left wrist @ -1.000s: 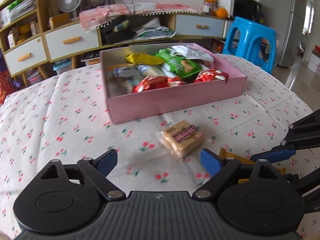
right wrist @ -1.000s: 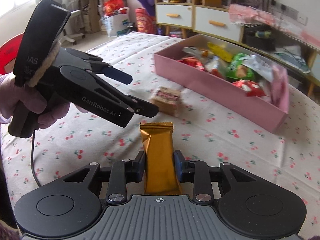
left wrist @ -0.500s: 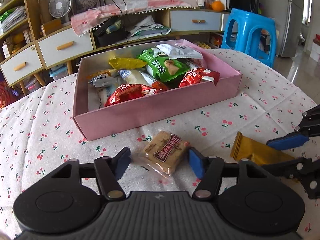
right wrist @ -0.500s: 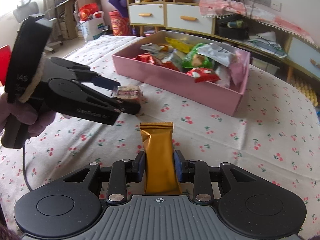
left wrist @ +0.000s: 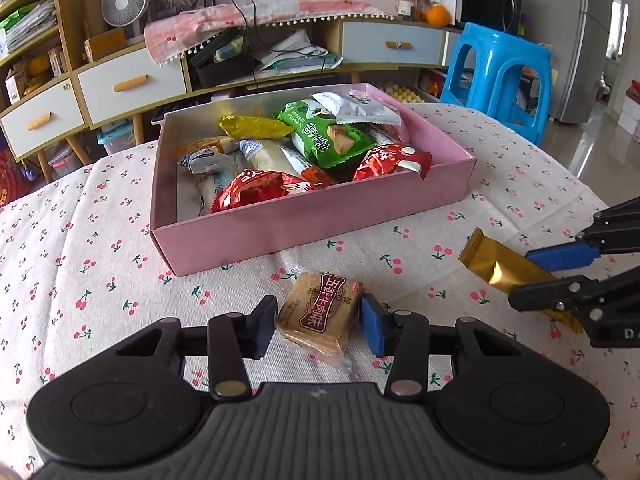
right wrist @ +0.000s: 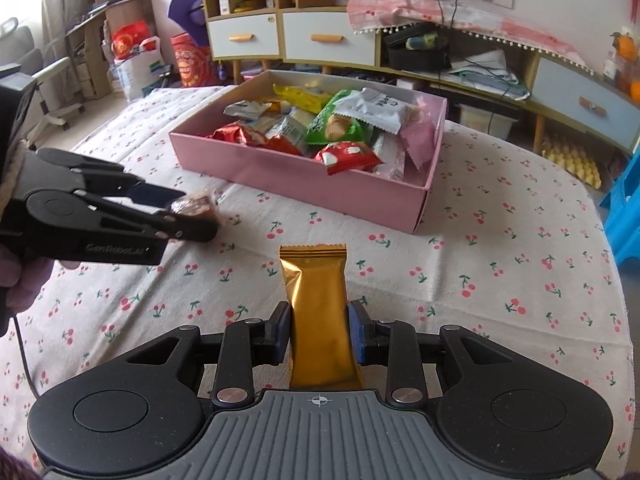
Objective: Organize snacks
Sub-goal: 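Grasp brown cake pack with left tool while right tool holds gold wafer bar, then carry both snacks into the pink box and open both tools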
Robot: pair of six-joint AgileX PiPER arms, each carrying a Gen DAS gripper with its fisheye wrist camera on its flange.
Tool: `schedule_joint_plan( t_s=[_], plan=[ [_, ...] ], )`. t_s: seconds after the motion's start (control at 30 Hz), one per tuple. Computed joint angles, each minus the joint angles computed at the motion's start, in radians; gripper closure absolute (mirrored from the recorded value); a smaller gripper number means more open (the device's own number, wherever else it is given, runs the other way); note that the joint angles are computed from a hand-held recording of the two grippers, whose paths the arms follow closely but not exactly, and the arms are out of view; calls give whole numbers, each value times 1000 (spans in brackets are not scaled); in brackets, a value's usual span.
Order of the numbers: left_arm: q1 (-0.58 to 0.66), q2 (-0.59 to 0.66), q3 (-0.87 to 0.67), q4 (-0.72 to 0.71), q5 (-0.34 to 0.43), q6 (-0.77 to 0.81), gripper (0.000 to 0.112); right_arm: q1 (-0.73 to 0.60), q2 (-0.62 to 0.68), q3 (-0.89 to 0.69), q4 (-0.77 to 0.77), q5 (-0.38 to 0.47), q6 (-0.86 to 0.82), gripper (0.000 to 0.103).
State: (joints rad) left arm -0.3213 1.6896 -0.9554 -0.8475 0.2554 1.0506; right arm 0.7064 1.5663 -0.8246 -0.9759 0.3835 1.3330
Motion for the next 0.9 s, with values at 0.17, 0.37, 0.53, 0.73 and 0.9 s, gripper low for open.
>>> schedule_joint_plan(
  t_s=[0.17, 0.37, 0.53, 0.73, 0.9],
  plan=[
    [13, -39, 21, -83, 20, 87, 71, 1, -11, -4, -32, 13, 58, 74],
    [29, -76, 24, -186, 47, 167, 71, -18, -33, -28, -39, 14, 88, 74],
    [27, -69, -2, -182, 28, 113, 71, -49, -33, -83, -3, 12, 65, 74],
    [18, -18, -86, -34, -3, -64, 71, -105, 14, -204, 142, -25, -68, 74],
    [29, 34, -158, 9, -3, -101, 71, -140, 98, -333, 294, -35, -274, 74]
  ],
)
